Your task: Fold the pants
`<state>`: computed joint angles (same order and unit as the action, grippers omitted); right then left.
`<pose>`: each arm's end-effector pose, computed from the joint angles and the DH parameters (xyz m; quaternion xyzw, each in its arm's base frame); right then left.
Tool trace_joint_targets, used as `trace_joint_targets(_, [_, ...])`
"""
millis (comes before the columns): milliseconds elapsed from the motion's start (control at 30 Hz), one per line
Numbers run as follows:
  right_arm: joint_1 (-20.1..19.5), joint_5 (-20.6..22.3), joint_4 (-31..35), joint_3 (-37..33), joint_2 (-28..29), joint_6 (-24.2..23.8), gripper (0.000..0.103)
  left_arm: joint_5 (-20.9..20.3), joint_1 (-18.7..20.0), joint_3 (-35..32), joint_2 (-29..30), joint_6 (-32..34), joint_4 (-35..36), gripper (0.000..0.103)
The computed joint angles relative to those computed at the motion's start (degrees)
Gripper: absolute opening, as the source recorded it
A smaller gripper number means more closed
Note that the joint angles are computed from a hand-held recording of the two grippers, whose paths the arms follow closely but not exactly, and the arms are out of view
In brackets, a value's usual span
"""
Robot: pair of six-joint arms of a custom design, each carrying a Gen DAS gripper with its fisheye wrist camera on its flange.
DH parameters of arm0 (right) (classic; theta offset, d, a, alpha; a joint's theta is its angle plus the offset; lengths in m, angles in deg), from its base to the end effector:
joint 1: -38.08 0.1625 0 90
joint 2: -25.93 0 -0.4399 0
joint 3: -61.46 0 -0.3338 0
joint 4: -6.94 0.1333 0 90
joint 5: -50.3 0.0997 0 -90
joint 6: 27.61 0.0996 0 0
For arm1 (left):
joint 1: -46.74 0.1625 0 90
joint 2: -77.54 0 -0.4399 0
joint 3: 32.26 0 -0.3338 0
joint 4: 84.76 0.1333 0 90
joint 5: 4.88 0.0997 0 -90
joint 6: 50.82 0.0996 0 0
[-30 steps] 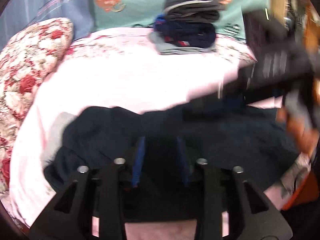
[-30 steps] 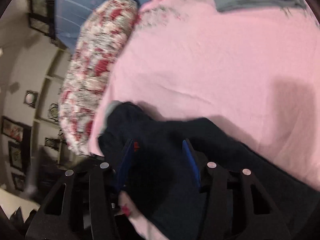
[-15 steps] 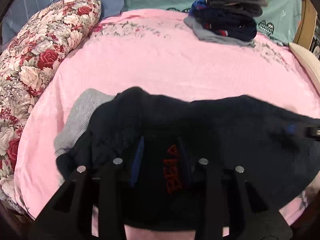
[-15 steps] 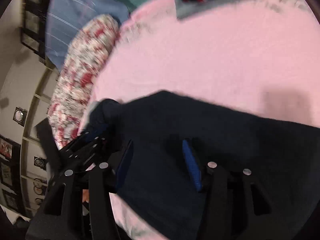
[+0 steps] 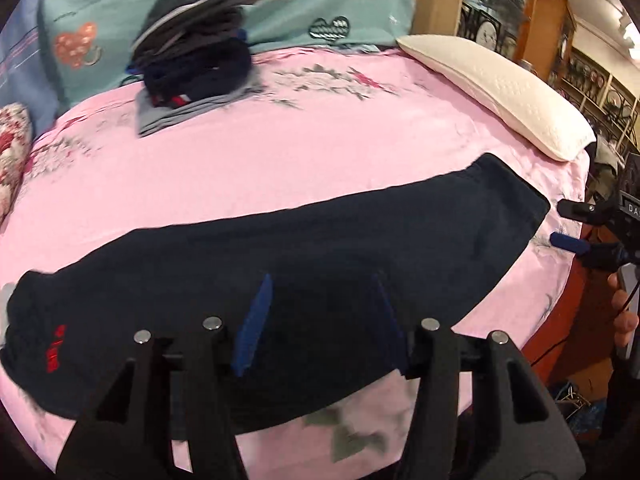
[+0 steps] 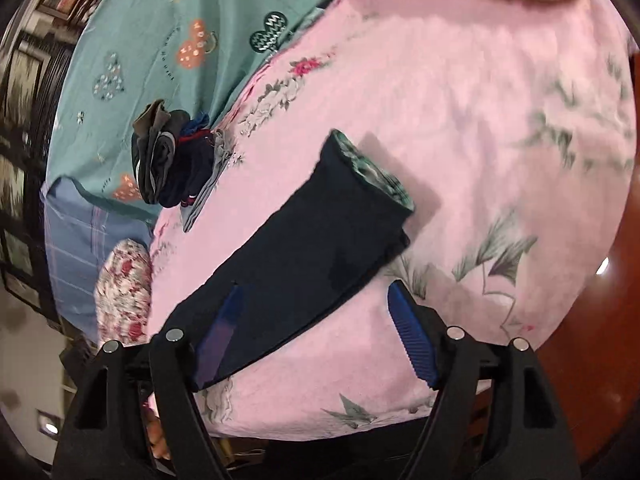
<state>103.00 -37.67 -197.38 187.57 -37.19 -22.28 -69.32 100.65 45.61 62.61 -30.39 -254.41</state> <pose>-0.0840 -0.5022 0.2731 -0.2290 -0.8717 0.4294 0.0585 -0.2688 -0.6681 -0.0788 0.4285 0.8651 -0.1702 0.1975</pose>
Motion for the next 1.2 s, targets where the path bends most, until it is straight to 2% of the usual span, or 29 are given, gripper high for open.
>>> trace_joint_targets(100, [-1.52,1.61,1.29,-1.93,1.33,1.51,0.075,1.81,-0.89,-2.98,2.96,-0.19,0.94,0.053])
trace_joint_targets(167, [-0.19,-1.73,-0.89,-3.26,2.48,0.49,0.073,3.32,-0.99,-5.23,4.76,-1.01,2.29,0.053])
trace_joint_targets(233, [0.00,-2.80,1.16,-5.03,2.45,-0.02,0.067,4.84,-0.91,-6.66,5.69,-2.50,4.70,0.052])
trace_joint_targets(300, [0.88,-6.26,1.66,-6.60,3.41,-1.05,0.062,5.43,-0.67,-7.68,6.35,-3.10,6.40,0.052])
trace_joint_targets(367, [1.26,-7.99,3.16,-8.04,4.04,-2.47,0.050,6.01,-0.52,-7.89,6.71,-1.88,5.34,0.055])
trace_joint_targets(433, [0.97,-7.87,4.43,-8.84,4.55,-3.62,0.035,6.48,-0.57,-7.89,7.14,-0.94,4.26,0.055])
trace_joint_targets(467, [0.56,-7.00,3.45,-8.76,4.88,-5.31,0.014,6.42,-0.52,-7.87,7.22,-0.64,3.94,0.055])
trace_joint_targets(533, [-1.68,-0.16,1.05,-7.70,5.15,-5.15,0.014,5.89,-0.25,-7.74,7.02,-0.48,3.75,0.056])
trace_joint_targets(567, [-2.11,1.88,-2.35,-6.64,5.48,-5.46,0.014,5.61,-0.12,-7.77,6.86,-0.80,4.03,0.057])
trace_joint_targets(633, [-1.22,3.22,-8.65,-4.95,6.17,-7.70,0.013,4.64,0.25,-7.62,6.11,-2.12,5.00,0.057])
trace_joint_targets(700, [2.11,1.06,-10.44,-5.24,6.52,-11.25,0.013,4.96,0.44,-6.79,5.06,-3.09,4.10,0.048])
trace_joint_targets(800, [9.25,-3.79,-9.33,-7.78,8.11,-19.39,0.013,5.35,0.81,-3.61,2.18,-3.40,-0.96,0.047])
trace_joint_targets(867, [14.07,-5.83,-4.79,-11.15,10.47,-24.23,0.013,6.27,1.25,-1.14,-0.09,-3.28,-4.22,0.048])
trace_joint_targets(967, [19.16,-9.64,2.82,-16.80,15.93,-29.57,0.013,9.57,2.38,2.22,-3.27,-3.86,-7.75,0.051])
trace_joint_targets(1033, [20.82,-13.65,11.74,-20.97,20.16,-30.67,0.014,11.40,3.68,3.96,-5.13,-5.58,-8.29,0.051])
trace_joint_targets(1067, [21.06,-15.88,16.06,-22.87,22.29,-30.29,0.018,12.12,4.31,4.67,-5.91,-6.49,-8.21,0.051])
trace_joint_targets(1100, [20.86,-16.71,17.97,-23.77,23.76,-30.04,0.020,12.40,4.79,5.37,-6.52,-7.03,-8.29,0.051])
trace_joint_targets(1167, [21.07,-16.15,14.76,-22.20,24.29,-33.21,0.036,12.41,5.46,6.76,-7.78,-7.73,-8.47,0.051])
trace_joint_targets(1200, [21.04,-14.84,14.42,-21.10,23.47,-33.30,0.038,12.08,5.63,7.48,-8.35,-7.54,-9.01,0.051])
